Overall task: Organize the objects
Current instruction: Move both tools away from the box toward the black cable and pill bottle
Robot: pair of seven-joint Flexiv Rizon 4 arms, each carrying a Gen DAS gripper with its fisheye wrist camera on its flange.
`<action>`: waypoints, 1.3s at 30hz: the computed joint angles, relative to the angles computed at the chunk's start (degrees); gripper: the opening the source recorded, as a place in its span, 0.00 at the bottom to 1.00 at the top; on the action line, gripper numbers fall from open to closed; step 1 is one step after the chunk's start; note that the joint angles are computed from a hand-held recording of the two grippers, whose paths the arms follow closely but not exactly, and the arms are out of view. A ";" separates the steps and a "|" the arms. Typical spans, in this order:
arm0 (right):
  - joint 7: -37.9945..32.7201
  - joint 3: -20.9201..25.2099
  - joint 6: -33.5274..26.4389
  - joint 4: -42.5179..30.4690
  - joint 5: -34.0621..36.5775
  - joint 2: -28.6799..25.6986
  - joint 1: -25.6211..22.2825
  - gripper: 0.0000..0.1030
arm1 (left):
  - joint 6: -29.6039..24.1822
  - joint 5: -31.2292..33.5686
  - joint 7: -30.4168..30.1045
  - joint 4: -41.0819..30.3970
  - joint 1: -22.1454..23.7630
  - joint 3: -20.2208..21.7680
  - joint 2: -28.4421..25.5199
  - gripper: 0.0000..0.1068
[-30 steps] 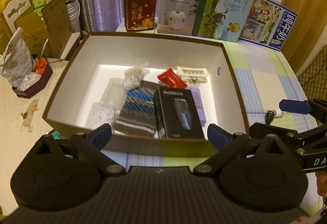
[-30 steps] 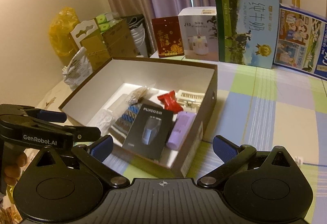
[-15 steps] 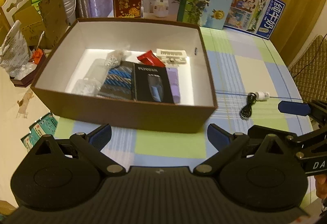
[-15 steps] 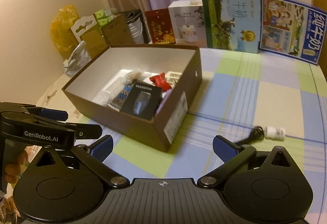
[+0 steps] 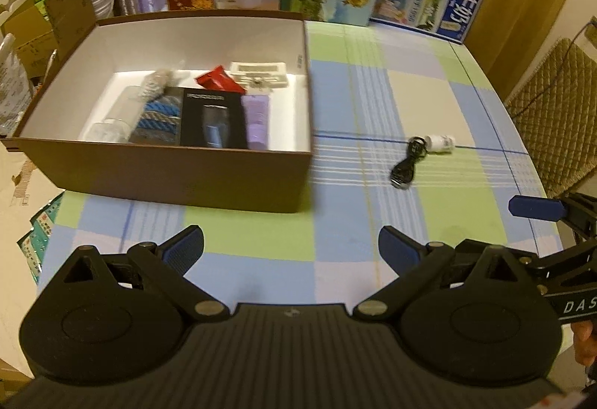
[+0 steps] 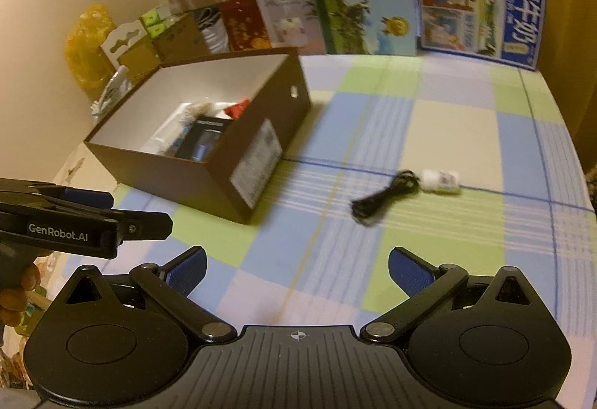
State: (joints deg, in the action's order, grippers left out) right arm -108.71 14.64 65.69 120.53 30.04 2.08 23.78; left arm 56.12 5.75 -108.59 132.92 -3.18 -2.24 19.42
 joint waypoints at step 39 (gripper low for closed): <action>9.42 -2.79 5.08 -0.20 -9.19 -8.22 -9.77 0.98 | 5.70 -3.26 4.82 -14.05 -9.60 -1.97 -24.11 0.79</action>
State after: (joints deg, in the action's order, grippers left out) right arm -99.30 11.85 70.78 120.33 20.85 -6.14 14.01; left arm 61.82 2.49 -103.78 118.87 -12.78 -4.21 -4.69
